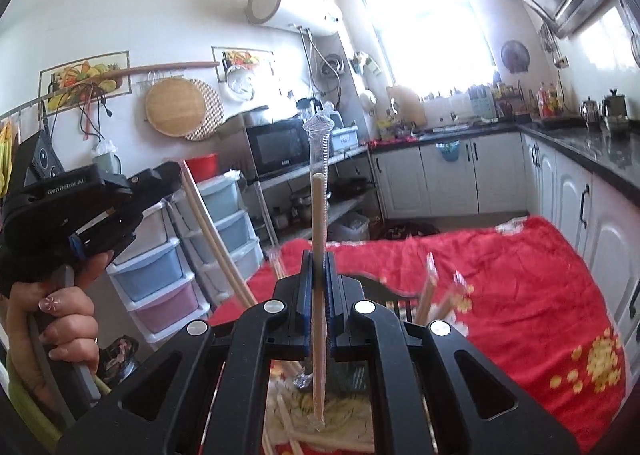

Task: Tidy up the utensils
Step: 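Lower the chopstick into a caddy compartment with the right tool while the left tool lowers its own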

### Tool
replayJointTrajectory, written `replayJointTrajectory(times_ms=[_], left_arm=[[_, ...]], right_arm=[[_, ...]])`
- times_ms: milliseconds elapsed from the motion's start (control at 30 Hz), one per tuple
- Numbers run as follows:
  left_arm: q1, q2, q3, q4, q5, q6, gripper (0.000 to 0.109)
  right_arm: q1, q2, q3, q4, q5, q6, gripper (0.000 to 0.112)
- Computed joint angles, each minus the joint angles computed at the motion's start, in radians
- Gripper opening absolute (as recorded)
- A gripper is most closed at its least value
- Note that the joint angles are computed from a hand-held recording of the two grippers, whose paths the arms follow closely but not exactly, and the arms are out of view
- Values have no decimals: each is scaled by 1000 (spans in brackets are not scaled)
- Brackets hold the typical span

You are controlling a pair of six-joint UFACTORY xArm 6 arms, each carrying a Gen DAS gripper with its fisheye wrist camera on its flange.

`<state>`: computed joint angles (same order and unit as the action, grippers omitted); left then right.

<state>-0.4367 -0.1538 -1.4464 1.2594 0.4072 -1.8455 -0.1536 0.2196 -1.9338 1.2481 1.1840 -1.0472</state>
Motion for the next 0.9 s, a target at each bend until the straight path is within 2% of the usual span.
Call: replayJointTrajectory(times_ms=[300, 433, 700, 900], left_arm=[[-6, 12, -60, 47, 89, 30, 2], [-13, 18, -71, 82, 141, 24, 2], [5, 61, -100, 84, 152, 29, 2], [22, 112, -130, 135, 143, -7, 2]], right_arm=[[34, 58, -98, 41, -64, -11, 6], [47, 59, -90, 80, -106, -56, 6], [72, 84, -113, 92, -160, -80, 6], [84, 101, -121, 108, -182, -89, 6]])
